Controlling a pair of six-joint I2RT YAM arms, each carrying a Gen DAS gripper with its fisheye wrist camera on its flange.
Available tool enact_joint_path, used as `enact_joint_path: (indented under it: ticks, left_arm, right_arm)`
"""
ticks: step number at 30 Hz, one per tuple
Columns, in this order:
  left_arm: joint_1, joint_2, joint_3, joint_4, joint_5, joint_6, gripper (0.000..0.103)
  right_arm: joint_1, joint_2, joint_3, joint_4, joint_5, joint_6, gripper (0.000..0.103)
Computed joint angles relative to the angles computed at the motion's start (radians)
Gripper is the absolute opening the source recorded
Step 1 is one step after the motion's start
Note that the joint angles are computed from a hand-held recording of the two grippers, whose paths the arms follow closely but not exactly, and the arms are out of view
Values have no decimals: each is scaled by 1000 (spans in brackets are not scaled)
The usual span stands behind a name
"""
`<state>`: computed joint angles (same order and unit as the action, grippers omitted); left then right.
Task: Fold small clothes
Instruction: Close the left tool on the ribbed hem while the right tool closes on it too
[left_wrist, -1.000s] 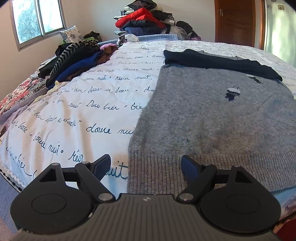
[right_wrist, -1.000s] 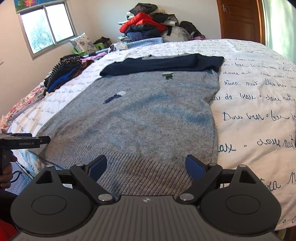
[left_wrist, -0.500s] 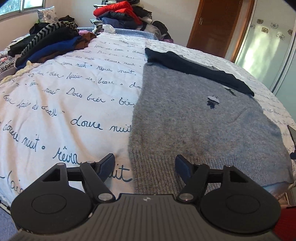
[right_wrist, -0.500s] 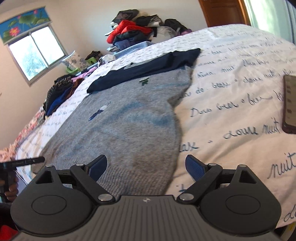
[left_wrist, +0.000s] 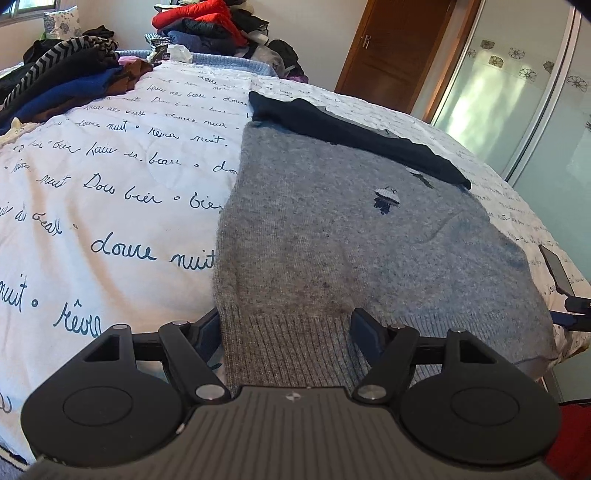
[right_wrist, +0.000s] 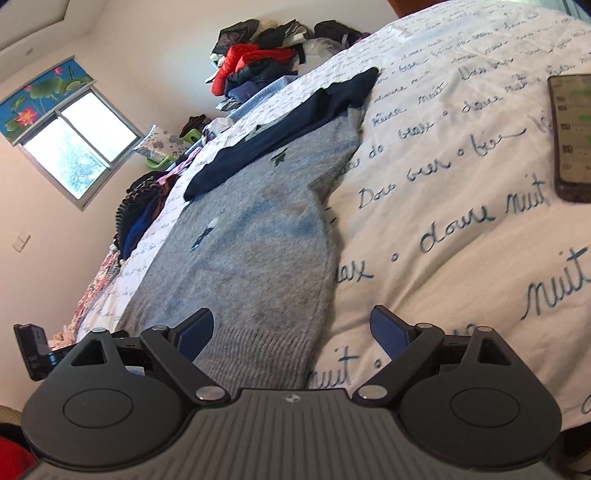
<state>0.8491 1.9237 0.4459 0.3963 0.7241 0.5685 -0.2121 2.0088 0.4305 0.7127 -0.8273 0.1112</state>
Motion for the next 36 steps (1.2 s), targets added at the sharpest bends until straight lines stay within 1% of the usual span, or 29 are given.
enact_joint_path:
  ticks: [6, 10, 11, 13, 15, 16, 17, 18, 20, 21, 22, 23, 24, 25, 26, 27, 29, 32, 34, 36]
  left_arm:
    - [14, 32, 22, -4, 30, -1, 70]
    - [20, 47, 24, 8, 57, 0, 68]
    - [20, 52, 23, 11, 64, 1, 66]
    - [22, 62, 31, 7, 74, 3, 61]
    - [26, 70, 41, -3, 79, 1, 54]
    - [31, 74, 50, -15, 85, 0, 52]
    - [39, 80, 62, -33, 95, -1, 50]
    - [47, 87, 75, -51, 106, -4, 47]
    - [63, 97, 98, -88, 123, -13, 43]
    - [69, 102, 105, -97, 129, -18, 39]
    - [73, 104, 111, -104, 130, -21, 38]
    - [78, 105, 114, -111, 132, -23, 34]
    - [82, 107, 119, -119, 135, -24, 31]
    - [87, 109, 122, -124, 138, -25, 30]
    - [90, 110, 124, -127, 138, -30, 26]
    - [94, 111, 127, -128, 135, -37, 19]
    - [98, 115, 134, -133, 130, -54, 12]
    - [107, 119, 139, -134, 129, -79, 7]
    - [104, 107, 119, -105, 121, -90, 6]
    - [98, 85, 94, -82, 112, -77, 6]
  right_arm:
    - [-33, 37, -8, -13, -101, -43, 92]
    - [-15, 99, 19, 7, -189, -9, 93]
    - [-4, 117, 23, 27, -202, 4, 93]
    - [23, 147, 21, 105, -206, 46, 93]
    - [36, 164, 23, 157, -208, 92, 93]
    - [35, 175, 27, 179, -218, 115, 90]
    - [33, 186, 31, 196, -226, 135, 82]
    - [31, 197, 40, 204, -233, 156, 77]
    - [35, 218, 61, 196, -241, 190, 53]
    - [38, 226, 71, 183, -244, 192, 48]
    - [42, 232, 76, 167, -249, 189, 39]
    - [43, 233, 81, 149, -252, 180, 34]
    - [44, 233, 80, 142, -250, 176, 32]
    - [41, 233, 78, 144, -250, 178, 28]
    - [34, 233, 75, 146, -249, 183, 20]
    - [29, 235, 69, 156, -244, 194, 16]
    - [1, 257, 75, 149, -250, 193, 11]
    - [-25, 258, 71, 138, -258, 179, 8]
    - [-31, 250, 62, 157, -262, 185, 8]
    - [-31, 236, 55, 171, -275, 193, 7]
